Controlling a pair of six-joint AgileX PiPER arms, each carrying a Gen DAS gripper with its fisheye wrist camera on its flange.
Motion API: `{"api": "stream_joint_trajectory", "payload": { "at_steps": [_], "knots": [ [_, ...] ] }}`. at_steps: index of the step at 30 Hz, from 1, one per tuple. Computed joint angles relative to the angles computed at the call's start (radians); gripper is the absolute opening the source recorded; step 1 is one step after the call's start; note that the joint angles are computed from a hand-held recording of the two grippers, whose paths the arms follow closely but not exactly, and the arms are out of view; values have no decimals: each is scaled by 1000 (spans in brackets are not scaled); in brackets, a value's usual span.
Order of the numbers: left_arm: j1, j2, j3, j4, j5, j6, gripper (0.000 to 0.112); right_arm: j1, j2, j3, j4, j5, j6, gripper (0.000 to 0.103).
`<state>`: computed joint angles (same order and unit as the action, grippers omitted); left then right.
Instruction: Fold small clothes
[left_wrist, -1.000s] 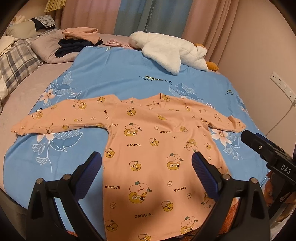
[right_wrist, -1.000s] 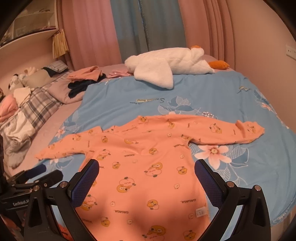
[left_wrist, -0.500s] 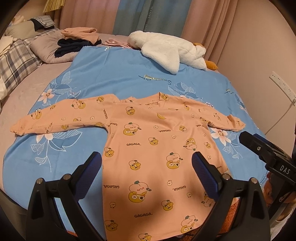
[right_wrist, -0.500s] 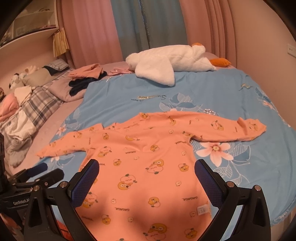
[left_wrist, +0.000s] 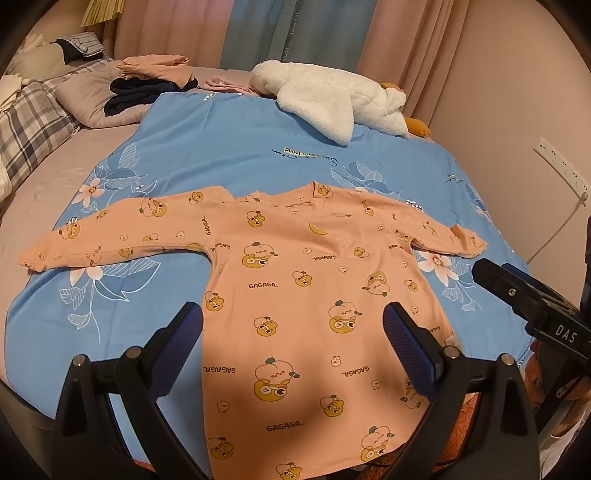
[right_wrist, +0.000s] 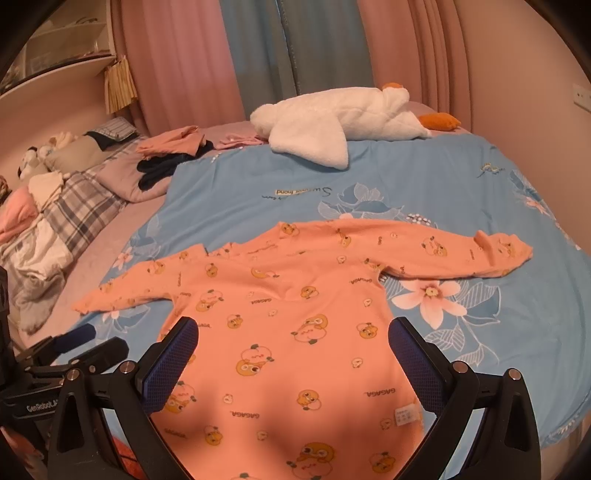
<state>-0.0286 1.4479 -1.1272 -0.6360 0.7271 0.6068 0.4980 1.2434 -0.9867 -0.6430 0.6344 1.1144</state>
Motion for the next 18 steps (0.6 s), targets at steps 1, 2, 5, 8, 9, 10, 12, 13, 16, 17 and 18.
{"api": "stream_joint_trajectory", "payload": {
  "at_steps": [1,2,5,8,9,10,12,13,16,17,18],
  "knots": [
    [0,0,-1,-2,2,1,97,-2,1,-1,8,0,-6,102],
    [1,0,0,-4,3,3,97,-5,1,2,22,-3,-14,102],
    [3,-4,1,-9,7,9,97,-13,-5,15,40,-17,-18,102],
    [4,-4,1,-9,9,8,97,-12,-6,21,32,-18,-5,102],
    [4,-4,2,-10,8,7,97,-11,-5,22,29,-16,-1,102],
    [4,-3,1,-9,9,4,97,-11,-4,22,29,-14,1,102],
    [5,0,-2,-12,14,5,97,-13,-3,20,32,-14,0,102],
    [6,1,-3,-12,15,4,97,-13,-3,20,32,-14,0,102],
    [9,4,-5,-11,18,2,97,-15,-3,21,35,-12,0,102],
    [9,5,-6,-9,20,0,97,-16,-4,22,35,-13,-2,102],
    [9,8,-7,-8,22,-1,97,-17,-4,22,36,-13,-3,102]
  ]
}}
